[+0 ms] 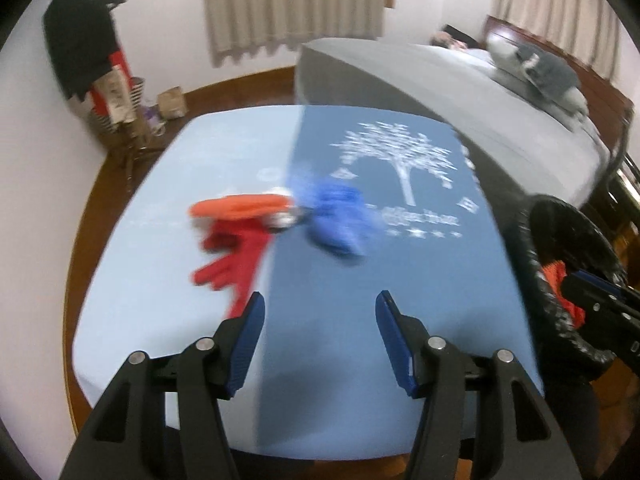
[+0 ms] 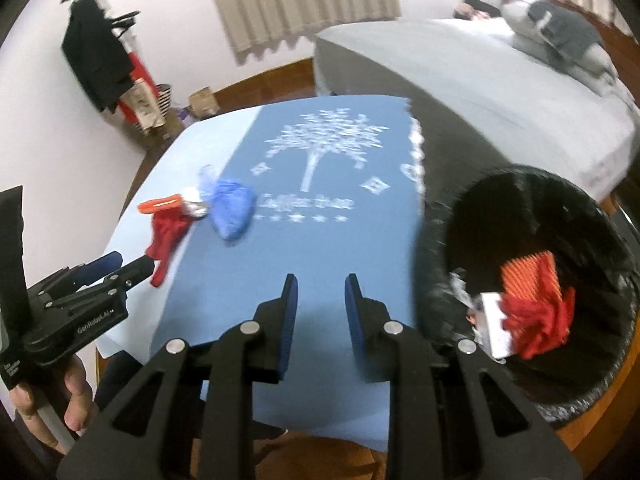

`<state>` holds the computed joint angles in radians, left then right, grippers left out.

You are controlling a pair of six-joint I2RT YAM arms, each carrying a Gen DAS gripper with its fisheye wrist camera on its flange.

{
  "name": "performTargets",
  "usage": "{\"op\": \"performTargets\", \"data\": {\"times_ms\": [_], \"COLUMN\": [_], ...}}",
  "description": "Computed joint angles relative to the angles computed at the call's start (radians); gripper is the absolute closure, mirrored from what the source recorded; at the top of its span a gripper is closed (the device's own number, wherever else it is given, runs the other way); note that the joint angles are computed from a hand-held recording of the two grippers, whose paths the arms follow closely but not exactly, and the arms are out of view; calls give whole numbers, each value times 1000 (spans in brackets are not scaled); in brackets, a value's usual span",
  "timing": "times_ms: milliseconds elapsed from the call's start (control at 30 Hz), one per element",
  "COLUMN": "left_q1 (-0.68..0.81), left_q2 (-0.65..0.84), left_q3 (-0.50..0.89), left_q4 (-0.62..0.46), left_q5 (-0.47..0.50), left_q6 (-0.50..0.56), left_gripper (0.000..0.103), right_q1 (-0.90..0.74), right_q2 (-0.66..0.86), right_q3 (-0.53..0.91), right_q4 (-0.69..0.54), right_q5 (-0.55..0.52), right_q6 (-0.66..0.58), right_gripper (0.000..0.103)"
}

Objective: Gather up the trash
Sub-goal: 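Move both grippers back to the trash pile, then grasp the other red glove with the left gripper while the right grasps the blue plastic bag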

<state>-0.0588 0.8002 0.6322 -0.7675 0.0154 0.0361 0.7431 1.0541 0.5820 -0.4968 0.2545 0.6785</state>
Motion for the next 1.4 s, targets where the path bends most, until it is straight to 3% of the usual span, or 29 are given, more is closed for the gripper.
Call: {"op": "performTargets", "data": {"times_ms": [133, 367, 1267, 1333, 1400], "left_q1": [215, 372, 355, 355, 353], "left_q2": [32, 120, 485, 520, 548], "left_q3": [3, 1, -7, -2, 4], "left_q4": [29, 105, 425, 446, 456], "left_q5": [107, 184, 226, 228, 234], "left_q6": [133, 230, 302, 307, 314], "left_gripper": [46, 46, 46, 51, 68], "right_q1": [52, 99, 27, 20, 13], "right_q2": [137, 309, 750, 775, 802], "right_q3": [74, 165, 366, 379, 392], "right_q4": [65, 144, 378, 388, 396], "right_q5": [9, 14, -79, -86, -94], "right_q6": [3, -10, -65, -70, -75], "right_gripper": [79, 79, 79, 79, 79]}}
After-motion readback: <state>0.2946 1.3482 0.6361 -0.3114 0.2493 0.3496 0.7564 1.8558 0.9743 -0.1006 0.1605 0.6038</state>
